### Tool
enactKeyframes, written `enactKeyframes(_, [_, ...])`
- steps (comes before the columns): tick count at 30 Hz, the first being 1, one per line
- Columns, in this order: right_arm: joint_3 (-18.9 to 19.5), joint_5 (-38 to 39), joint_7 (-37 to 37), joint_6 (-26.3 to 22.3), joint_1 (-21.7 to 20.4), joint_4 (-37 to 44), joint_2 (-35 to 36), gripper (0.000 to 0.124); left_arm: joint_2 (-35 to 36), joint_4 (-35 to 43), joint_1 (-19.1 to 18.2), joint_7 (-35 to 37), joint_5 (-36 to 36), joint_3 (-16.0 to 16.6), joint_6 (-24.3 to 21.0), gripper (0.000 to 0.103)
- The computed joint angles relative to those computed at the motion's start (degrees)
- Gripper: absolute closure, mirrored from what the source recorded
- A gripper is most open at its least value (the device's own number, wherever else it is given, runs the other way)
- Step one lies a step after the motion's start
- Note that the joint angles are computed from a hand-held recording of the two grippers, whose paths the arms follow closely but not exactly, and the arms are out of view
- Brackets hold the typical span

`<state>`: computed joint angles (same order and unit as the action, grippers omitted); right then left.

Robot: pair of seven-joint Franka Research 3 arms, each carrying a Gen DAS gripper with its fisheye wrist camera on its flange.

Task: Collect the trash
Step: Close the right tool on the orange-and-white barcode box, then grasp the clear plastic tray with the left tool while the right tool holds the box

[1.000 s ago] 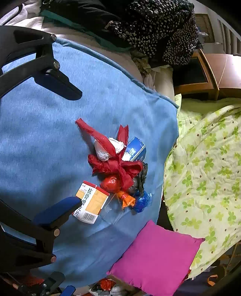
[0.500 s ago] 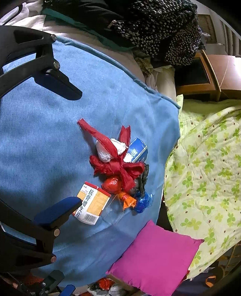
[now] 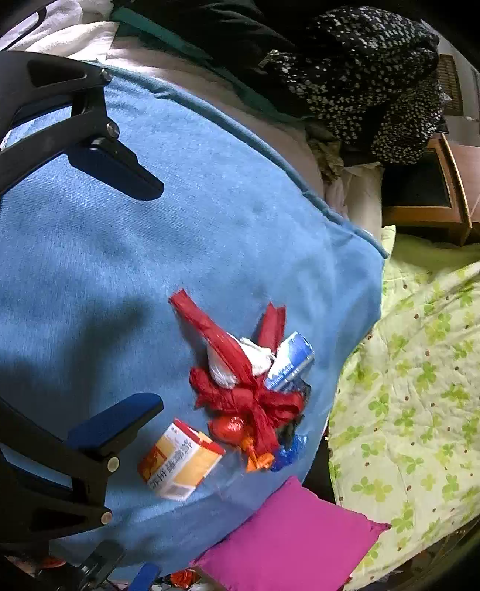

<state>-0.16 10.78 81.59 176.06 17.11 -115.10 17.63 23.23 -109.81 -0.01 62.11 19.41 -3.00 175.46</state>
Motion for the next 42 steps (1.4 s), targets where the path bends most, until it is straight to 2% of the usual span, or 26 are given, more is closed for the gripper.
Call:
enactKeyframes(3, [2.09,0.19,-3.6,-3.39,-1.99,6.02,4.54,0.021,0.69,0.28,1.27,1.23,-0.86,-1.51,-0.14,0.0])
enactKeyframes(6, [1.59,-0.44,-5.02,-7.45,-1.86,12.04,8.81,0.021,1.45,0.81,1.93,2.74,-1.4,-2.45,-0.14,0.0])
enactKeyframes(8, [3.38,1.08,-7.32,-9.22,-3.51,15.02,10.82,0.021,2.06,1.38,2.77,4.11,-2.1,-3.54,-0.17,0.0])
enactKeyframes(12, [3.71,2.11,-9.12,-12.99,-3.8,21.06,15.19,0.022,3.33,2.89,3.02,5.76,-3.0,-3.98,-0.62,0.0])
enactKeyframes(14, [4.83,3.65,-10.43,-13.88,-4.58,22.67,16.53,0.032,4.07,4.01,3.14,6.5,-3.45,-4.19,-1.25,0.0])
enactKeyframes(16, [4.04,3.98,-9.76,-15.12,-3.87,24.19,17.79,0.066,4.7,4.97,2.87,6.92,-3.62,-3.95,-1.58,0.0])
enactKeyframes(19, [5.11,5.76,-10.68,-14.06,-4.69,23.6,17.83,0.066,5.58,6.45,2.32,7.25,-3.66,-3.51,-2.35,0.0])
enactKeyframes(25, [7.81,12.8,-12.63,-9.47,-7.98,13.41,11.06,0.066,7.08,9.68,1.88,9.43,-4.02,-4.82,-3.21,0.0])
enactKeyframes(28, [11.05,19.98,-14.61,-6.68,-11.63,7.78,6.77,0.066,8.69,12.61,2.62,13.13,-4.96,-7.99,-3.96,0.0])
enactKeyframes(34, [16.45,35.22,-21.45,1.1,-17.73,-0.05,0.38,0.066,13.79,21.16,4.38,27.1,-8.69,-16.89,-7.85,0.0])
enactKeyframes(37, [20.63,46.67,-28.31,4.44,-22.38,-2.44,-2.09,0.066,16.83,26.7,1.45,30.81,-9.58,-16.67,-10.85,0.0])
enactKeyframes(38, [24.12,53.82,-34.08,5.78,-25.7,-2.66,-2.75,0.066,18.59,29.95,-0.32,31.22,-9.73,-15.8,-12.9,0.0])
enactKeyframes(39, [25.71,58.36,-38.13,6.56,-27.3,-2.65,-3.15,0.066,19.71,32.11,-1.66,31.52,-10.04,-14.98,-14.3,0.0])
enactKeyframes(42, [28.11,71.33,-49.74,6.9,-30.36,-2.54,-5.02,0.066,24.22,40.39,-5.49,32.07,-10.88,-12.65,-19.53,0.0])
